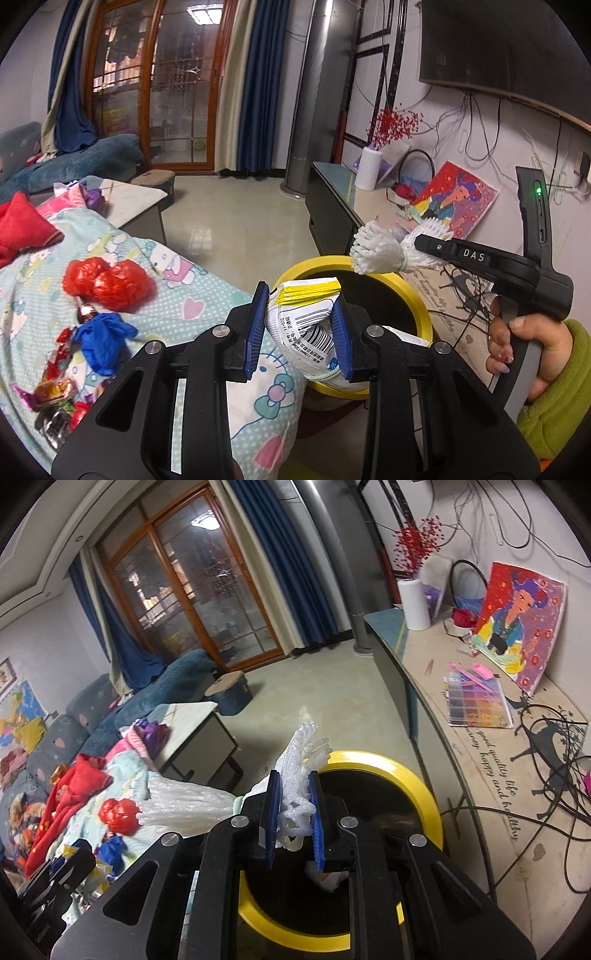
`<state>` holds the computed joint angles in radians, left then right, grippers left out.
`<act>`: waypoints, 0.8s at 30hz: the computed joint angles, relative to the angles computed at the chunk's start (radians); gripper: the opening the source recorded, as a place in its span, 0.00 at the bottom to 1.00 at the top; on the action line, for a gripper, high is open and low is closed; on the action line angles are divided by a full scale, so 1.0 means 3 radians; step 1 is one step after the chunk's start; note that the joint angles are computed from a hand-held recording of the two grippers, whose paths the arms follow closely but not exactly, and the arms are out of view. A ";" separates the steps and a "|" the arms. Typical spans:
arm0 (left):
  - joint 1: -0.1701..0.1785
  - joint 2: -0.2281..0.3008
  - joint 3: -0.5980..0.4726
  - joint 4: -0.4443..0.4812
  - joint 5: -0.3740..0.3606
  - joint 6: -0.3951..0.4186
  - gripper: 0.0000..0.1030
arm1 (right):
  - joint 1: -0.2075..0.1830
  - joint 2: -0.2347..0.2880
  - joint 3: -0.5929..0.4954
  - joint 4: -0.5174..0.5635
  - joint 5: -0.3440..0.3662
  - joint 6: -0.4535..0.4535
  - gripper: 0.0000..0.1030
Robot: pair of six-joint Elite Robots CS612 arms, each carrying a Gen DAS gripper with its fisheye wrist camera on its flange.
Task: Collect trash
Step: 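Carry the snack wrapper and white foam net over the yellow bin with both tools, then open both tools to drop the wrapper and foam net into the bin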
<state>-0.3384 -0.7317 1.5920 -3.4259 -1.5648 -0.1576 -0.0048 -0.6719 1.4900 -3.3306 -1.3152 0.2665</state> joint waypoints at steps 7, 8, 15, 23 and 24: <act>-0.0038 0.0088 -0.0131 0.0183 -0.0041 0.0068 0.24 | -0.0022 0.0065 -0.0051 0.0078 -0.0176 0.0025 0.15; -0.0045 0.0101 -0.0148 0.0201 -0.0046 0.0079 0.24 | -0.0025 0.0071 -0.0056 0.0093 -0.0189 0.0034 0.15; -0.0081 0.0191 -0.0289 0.0358 -0.0085 0.0156 0.25 | -0.0058 0.0130 -0.0105 0.0177 -0.0265 0.0113 0.17; -0.0091 0.0265 -0.0408 0.0437 -0.0090 0.0143 0.25 | -0.0089 0.0176 -0.0138 0.0237 -0.0227 0.0212 0.19; -0.0091 0.0271 -0.0418 0.0443 -0.0085 0.0127 0.26 | -0.0089 0.0176 -0.0138 0.0236 -0.0224 0.0221 0.21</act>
